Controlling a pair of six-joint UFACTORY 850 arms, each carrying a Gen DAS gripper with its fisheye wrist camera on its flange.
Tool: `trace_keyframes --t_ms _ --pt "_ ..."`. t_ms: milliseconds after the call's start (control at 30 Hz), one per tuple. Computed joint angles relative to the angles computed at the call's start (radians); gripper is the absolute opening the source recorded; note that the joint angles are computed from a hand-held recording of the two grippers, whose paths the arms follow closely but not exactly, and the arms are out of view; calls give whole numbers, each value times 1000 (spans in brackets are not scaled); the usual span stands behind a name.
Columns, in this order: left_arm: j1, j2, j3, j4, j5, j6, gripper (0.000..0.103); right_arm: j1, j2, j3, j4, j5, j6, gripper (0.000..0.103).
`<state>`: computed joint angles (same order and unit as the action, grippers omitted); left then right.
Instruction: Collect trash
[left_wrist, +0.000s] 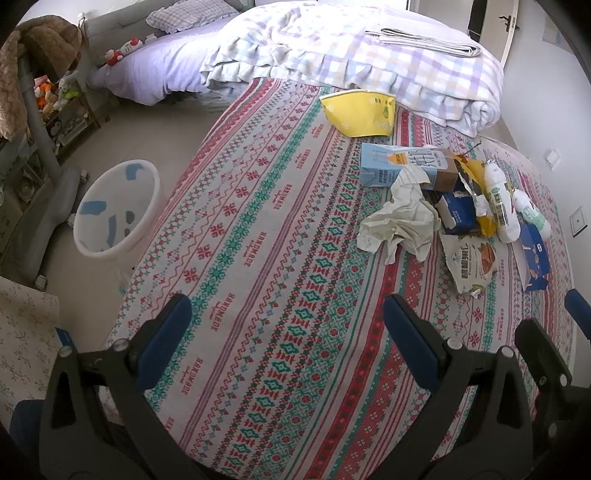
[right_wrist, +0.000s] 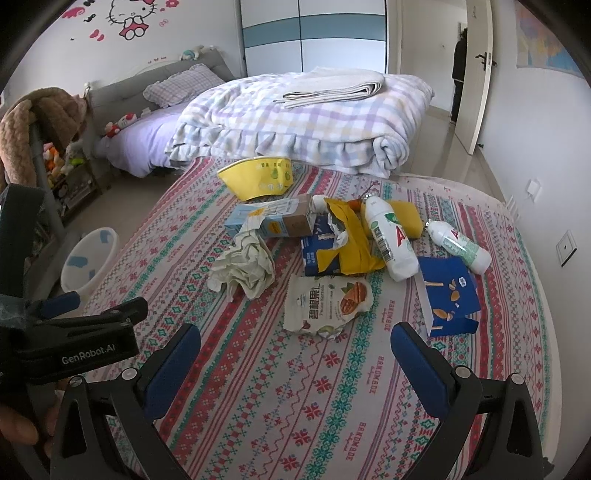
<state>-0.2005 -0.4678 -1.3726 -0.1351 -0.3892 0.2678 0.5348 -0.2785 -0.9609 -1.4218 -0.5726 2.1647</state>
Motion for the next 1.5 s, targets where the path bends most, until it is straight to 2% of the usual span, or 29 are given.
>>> trace_keyframes --t_ms 633,767,867,900,967,1000,1033,1133,1167,1233,1333,1400,1467,1500 --pt "3 0 -2 -31 -6 27 103 -2 -5 4 5 5 0 103" --pt "1 0 -3 -34 8 36 103 -7 -11 -3 49 -9 -51 103" --pt "-6 -13 -26 -95 -3 139 103 -26 -9 -13 115 -44 -155 103" --pt "-12 -14 -29 -115 0 172 103 -40 -2 -14 132 -66 -183 103" --pt "-17 -16 -35 -256 9 327 103 -80 23 2 151 -89 -182 103" --pt "-19 -25 -49 -317 -11 396 103 -104 39 15 161 -74 -176 103" --pt "-25 -38 -74 -349 -40 425 103 -148 63 37 175 -19 -167 103" --pt "-40 -85 -135 -338 -83 406 103 -265 101 83 266 131 -191 103" --pt "-41 -104 -160 -351 -112 414 103 -286 99 83 326 139 -236 103" --pt "-58 -133 -199 -346 -112 431 102 -338 88 81 470 136 -356 103" --pt "-91 -190 -260 -208 -106 349 102 -392 87 91 552 177 -418 103" --pt "-108 -225 -291 -126 -118 279 94 -418 78 90 606 206 -477 103" --pt "-114 -272 -346 -115 -184 271 88 -436 53 62 697 194 -575 103" --pt "-115 -293 -370 -127 -220 278 81 -443 35 47 735 175 -617 103"
